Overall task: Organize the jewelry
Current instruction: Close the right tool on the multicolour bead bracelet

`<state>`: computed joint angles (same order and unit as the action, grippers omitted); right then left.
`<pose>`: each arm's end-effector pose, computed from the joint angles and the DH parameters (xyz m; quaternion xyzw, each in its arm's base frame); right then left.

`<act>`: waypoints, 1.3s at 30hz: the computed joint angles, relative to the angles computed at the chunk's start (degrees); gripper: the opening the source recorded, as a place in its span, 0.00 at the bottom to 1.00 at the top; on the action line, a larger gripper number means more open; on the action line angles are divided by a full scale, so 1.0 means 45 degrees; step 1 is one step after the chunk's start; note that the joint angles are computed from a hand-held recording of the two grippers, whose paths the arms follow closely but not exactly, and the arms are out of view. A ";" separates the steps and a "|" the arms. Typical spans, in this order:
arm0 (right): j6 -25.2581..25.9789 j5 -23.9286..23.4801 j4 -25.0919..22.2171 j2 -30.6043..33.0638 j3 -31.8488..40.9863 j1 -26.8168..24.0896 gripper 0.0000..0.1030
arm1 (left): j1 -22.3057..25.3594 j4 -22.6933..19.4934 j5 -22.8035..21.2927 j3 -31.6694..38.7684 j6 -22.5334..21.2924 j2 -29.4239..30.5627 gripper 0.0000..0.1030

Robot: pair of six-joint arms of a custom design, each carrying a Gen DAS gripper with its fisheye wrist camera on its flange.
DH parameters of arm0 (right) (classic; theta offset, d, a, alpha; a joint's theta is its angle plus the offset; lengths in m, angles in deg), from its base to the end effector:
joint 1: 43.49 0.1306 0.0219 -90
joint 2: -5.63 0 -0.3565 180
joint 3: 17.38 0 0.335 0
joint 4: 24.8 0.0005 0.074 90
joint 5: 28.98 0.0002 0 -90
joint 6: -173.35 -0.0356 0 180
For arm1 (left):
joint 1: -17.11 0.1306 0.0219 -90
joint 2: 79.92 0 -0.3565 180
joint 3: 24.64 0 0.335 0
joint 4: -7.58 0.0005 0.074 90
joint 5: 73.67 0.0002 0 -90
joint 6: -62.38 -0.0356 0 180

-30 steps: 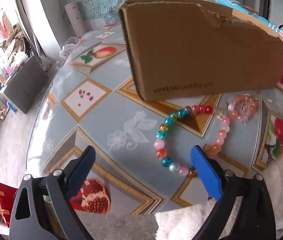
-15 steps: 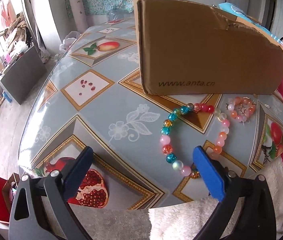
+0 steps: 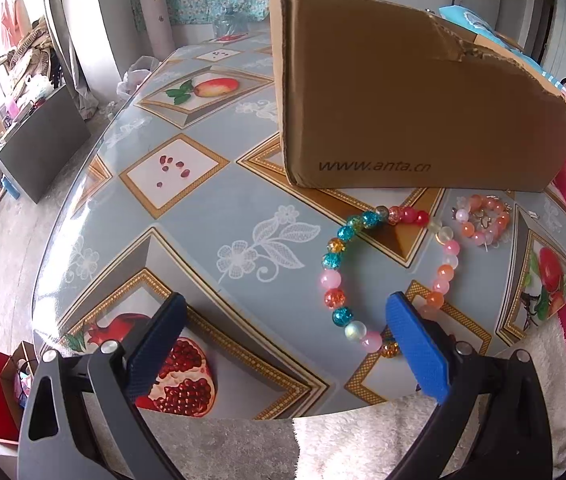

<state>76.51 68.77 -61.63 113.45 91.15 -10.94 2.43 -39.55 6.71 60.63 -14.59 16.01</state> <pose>0.4699 0.2937 0.4096 -0.1680 0.8740 0.0956 0.4459 0.4328 -0.1077 0.3308 -0.0095 0.9576 0.0120 0.2877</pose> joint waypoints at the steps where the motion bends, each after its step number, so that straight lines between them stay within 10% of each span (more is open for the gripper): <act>1: -0.0145 -0.0398 0.0197 -0.0072 -0.0119 -0.0085 0.92 | -0.0009 0.0042 -0.0008 -0.0026 0.0000 -0.0012 0.95; 10: -0.2880 -0.7012 -0.0447 0.0868 0.0471 -0.1157 0.91 | -0.0005 0.0371 0.0032 -0.0245 -0.0107 -0.0104 0.96; 15: -0.3720 -0.8994 -0.1826 0.2330 0.1853 -0.0918 0.62 | 0.0035 0.0754 0.0083 -0.0448 -0.0306 -0.0188 0.96; 22: -0.3434 -0.8602 -0.4570 0.4306 0.4671 -0.0318 0.36 | 0.0045 0.1283 0.0148 -0.0744 -0.0556 -0.0307 0.96; 30: -0.3679 -0.7735 -0.6186 0.5593 0.6772 -0.0058 0.28 | 0.0117 0.2029 0.0004 -0.0896 -0.1084 -0.0439 0.92; 39: -0.3155 -0.5913 -0.8095 0.7180 0.9928 0.0628 0.20 | 0.0266 0.2269 0.0666 -0.0660 -0.1852 -0.0174 0.47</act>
